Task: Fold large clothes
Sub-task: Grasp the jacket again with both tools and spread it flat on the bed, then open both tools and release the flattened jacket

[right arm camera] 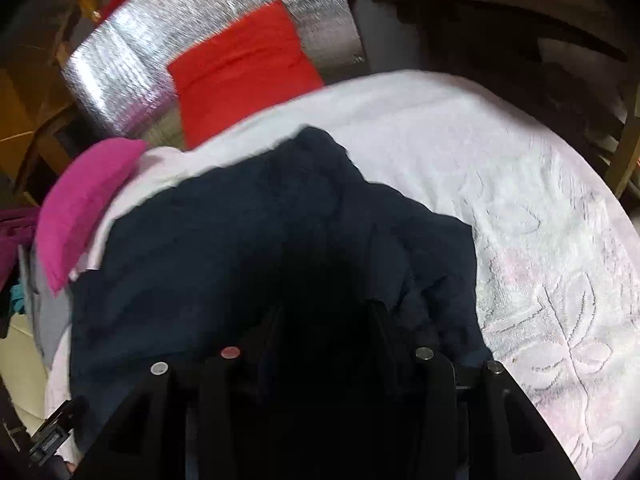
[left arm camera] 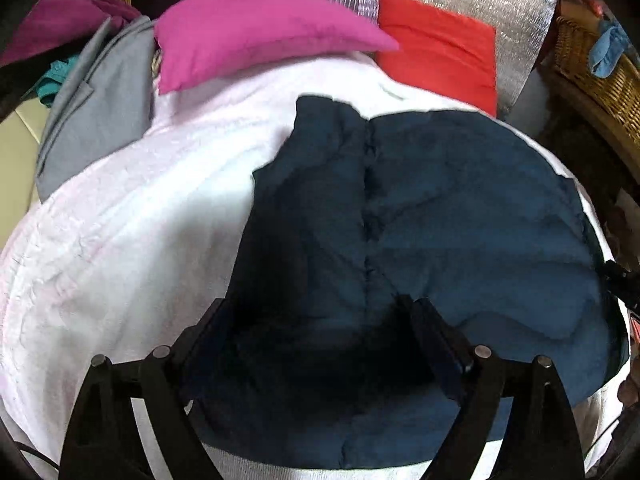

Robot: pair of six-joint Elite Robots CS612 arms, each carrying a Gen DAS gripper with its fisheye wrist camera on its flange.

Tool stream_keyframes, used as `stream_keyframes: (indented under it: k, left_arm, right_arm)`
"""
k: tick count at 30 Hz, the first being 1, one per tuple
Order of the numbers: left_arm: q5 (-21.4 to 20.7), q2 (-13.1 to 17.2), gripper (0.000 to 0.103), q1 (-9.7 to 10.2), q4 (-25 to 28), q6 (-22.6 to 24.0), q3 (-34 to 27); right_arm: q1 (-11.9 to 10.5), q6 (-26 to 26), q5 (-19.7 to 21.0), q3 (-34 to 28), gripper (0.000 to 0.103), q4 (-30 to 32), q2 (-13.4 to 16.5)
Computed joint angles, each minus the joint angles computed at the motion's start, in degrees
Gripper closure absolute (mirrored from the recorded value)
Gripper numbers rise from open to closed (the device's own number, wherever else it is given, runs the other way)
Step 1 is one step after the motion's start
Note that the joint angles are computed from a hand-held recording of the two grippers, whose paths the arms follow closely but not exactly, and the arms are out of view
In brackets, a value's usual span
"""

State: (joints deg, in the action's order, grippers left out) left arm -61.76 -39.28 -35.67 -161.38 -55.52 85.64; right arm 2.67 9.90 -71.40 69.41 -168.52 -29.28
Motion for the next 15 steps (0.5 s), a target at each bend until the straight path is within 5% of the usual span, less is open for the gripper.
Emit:
stream_keyframes:
  k: [5,9,15]
  left_arm:
    - [6.54,-0.52,0.012,-1.31,-1.56,2.41,0.69]
    - [10.05,-0.41,0.012,-1.75,-1.43,3.27,0.35]
    - [13.06,0.36,0.012,-1.76,-1.41,4.22,-0.46]
  right_arm:
    - [0.35,-3.29,5.8,4.31,0.042,-3.73,-2.75]
    - [1.57,-8.81,9.26,2.32,0.041,3.56,-1.97]
    - [3.11,-13.04,4.22,-0.93,0.042,9.44,-0.46]
